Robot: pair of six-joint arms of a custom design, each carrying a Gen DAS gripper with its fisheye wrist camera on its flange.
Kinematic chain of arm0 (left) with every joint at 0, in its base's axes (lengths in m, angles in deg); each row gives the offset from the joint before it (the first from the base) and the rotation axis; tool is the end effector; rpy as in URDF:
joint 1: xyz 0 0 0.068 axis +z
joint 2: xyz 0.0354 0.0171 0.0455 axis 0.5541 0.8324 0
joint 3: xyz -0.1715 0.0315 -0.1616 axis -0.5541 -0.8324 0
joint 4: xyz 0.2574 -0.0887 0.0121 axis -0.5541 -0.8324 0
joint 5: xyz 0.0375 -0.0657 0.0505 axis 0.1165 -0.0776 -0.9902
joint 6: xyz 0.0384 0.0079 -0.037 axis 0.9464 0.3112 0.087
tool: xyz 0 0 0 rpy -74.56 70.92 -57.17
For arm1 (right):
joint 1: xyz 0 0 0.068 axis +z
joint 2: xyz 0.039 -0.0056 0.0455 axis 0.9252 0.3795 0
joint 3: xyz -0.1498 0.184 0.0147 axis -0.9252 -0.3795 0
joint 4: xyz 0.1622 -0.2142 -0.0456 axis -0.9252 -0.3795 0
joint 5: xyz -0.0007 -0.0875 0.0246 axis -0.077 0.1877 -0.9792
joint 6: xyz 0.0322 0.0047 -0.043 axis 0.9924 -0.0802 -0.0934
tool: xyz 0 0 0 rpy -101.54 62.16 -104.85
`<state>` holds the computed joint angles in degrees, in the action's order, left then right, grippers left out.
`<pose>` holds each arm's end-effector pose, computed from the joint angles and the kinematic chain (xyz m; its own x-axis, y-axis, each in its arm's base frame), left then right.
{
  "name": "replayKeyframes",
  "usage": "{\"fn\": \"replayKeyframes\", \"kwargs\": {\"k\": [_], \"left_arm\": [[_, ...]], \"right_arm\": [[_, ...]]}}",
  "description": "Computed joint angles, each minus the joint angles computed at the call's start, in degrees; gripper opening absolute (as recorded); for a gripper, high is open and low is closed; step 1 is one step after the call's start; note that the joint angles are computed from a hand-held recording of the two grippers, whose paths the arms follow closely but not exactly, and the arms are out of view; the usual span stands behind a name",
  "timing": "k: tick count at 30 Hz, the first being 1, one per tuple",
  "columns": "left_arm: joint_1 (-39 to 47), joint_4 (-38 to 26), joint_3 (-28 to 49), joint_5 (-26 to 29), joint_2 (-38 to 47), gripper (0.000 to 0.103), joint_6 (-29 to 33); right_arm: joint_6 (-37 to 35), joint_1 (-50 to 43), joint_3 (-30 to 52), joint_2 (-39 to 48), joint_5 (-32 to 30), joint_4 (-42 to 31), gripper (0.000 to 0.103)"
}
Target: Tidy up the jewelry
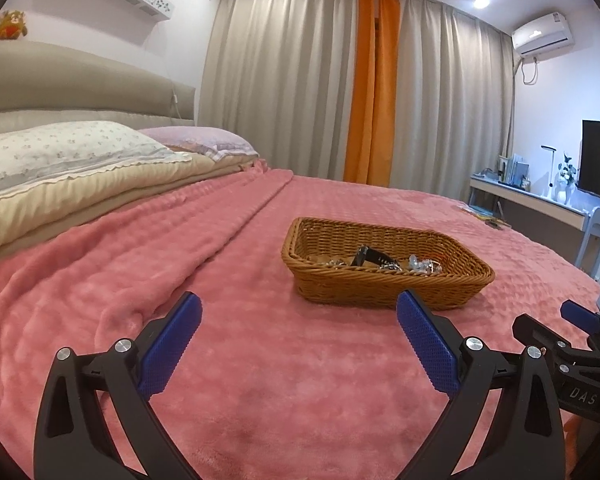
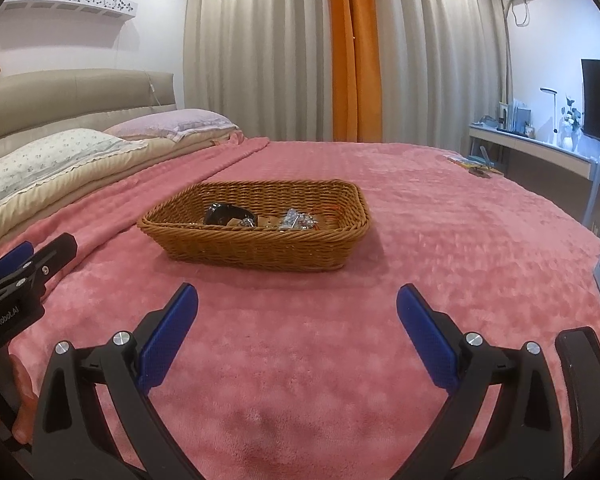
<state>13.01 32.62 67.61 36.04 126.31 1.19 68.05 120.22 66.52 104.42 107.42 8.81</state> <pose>0.2231 -0.0740 0.0860 -0.3036 -0.0808 -0.9494 0.0445 0.9941 -0.0989 0.2284 0.2568 0.0694 -0.4633 -0.0168 -0.8860 -0.0053 0.9999 -0.0162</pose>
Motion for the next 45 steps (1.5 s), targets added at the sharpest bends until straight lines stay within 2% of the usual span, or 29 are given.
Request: {"fn": "replayKeyframes", "kwargs": {"k": [13,45], "left_arm": [[-0.23,0.25,0.06,-0.17,0.57,0.095,-0.15],[-0.28,1.34,-0.3,0.14,2.13,0.095,-0.73]], "right_arm": [[-1.5,1.16,1.02,1.34,1.83,0.06,0.095],[-0.62,1.01,0.52,0.72,1.45,-0.14,0.095]]}}
